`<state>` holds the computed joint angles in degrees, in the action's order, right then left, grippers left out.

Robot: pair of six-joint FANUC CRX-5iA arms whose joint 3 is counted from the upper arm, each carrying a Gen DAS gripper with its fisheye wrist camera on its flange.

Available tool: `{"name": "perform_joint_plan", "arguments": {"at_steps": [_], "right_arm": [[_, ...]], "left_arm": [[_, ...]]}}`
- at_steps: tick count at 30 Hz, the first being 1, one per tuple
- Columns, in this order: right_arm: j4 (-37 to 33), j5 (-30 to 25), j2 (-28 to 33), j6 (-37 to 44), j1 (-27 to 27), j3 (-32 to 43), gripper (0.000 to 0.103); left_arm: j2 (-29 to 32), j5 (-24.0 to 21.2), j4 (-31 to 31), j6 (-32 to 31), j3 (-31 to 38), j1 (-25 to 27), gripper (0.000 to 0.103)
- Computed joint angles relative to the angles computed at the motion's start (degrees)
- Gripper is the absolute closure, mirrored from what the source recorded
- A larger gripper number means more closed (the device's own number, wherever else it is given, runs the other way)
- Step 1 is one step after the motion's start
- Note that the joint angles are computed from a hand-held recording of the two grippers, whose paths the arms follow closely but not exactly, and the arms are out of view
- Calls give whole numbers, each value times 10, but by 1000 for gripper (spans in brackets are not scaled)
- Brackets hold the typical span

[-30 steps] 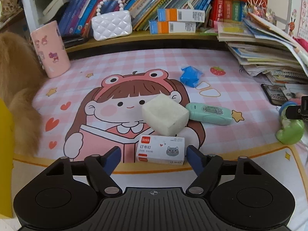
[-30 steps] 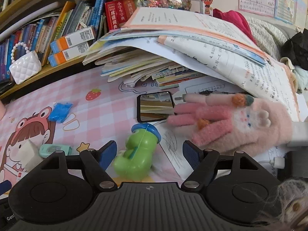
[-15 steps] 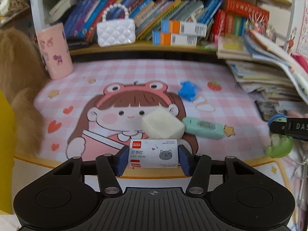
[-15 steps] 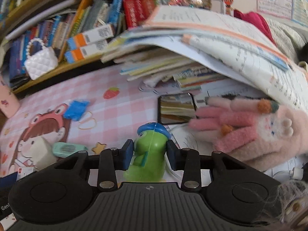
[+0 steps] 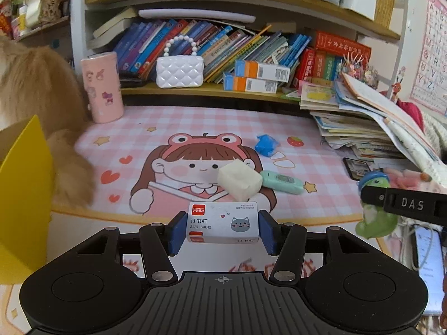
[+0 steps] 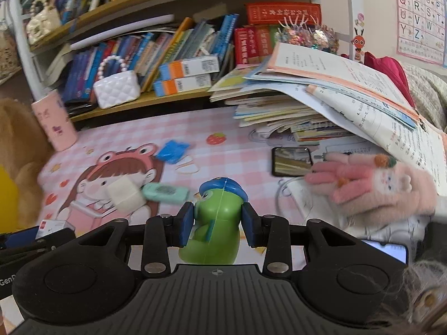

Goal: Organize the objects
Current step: 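Grasp the green toy with the right gripper while the left gripper grasps the white staple box, then carry the green toy and staple box into the yellow box and open both grippers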

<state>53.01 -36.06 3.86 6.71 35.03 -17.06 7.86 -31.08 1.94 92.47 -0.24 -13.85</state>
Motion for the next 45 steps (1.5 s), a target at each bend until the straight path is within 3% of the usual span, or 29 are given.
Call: {"name": "perform_joint_plan", "arguments": {"at_steps": [9,16,22,28,45], "right_arm": [[25,-45,-29,-57,74,-25,69],[7,-84,-37,-63,157,-18,69],[-4,-95,-21,-50,217,0,69],[-8,-88,2,-31,256,25,69],[-8,-75,75,-21,321,104,69]], "left_arm": [[-100,38,90,-111,-127,43,51],[-191,27,160,-198,-223,103,51],[-262,7,186,-229,-285,164,51],[-322,-16,206,-252,-328,234,51],[-426,-55,324,-409,-415,402,51]]}}
